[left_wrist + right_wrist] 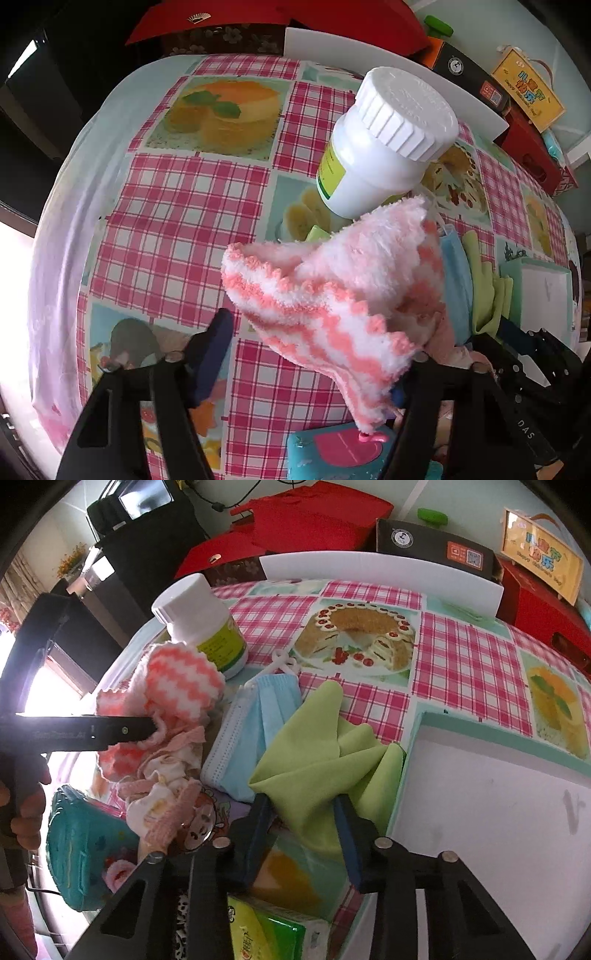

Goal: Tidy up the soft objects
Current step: 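Close left gripper on the pink striped towel while right gripper grasps the green cloth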

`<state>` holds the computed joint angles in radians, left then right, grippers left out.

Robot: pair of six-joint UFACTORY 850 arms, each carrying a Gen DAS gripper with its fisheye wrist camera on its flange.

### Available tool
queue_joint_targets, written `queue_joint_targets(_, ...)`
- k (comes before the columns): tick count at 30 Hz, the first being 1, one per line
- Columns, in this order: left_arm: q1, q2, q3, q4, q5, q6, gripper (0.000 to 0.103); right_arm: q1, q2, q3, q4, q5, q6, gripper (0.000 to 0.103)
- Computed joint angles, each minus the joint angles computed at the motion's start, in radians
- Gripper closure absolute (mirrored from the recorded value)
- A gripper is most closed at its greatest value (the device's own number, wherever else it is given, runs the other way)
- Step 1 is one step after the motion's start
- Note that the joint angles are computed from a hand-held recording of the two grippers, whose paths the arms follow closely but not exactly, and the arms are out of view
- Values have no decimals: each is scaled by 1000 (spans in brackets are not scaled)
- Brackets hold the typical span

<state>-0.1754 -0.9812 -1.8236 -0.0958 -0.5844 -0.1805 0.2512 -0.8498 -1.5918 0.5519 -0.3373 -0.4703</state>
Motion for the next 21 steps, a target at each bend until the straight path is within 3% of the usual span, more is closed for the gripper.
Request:
queue_joint_targets(6,8,-2,5,-78,17,62,62,-6,9,14,57,0,-49,85)
queue_joint_targets(12,21,22,46,-132,51,90,78,-11,18,25,124,5,-108,91)
queue_joint_targets(21,43,99,175,-225,163,146,85,-25,50,69,301,14,-270,95)
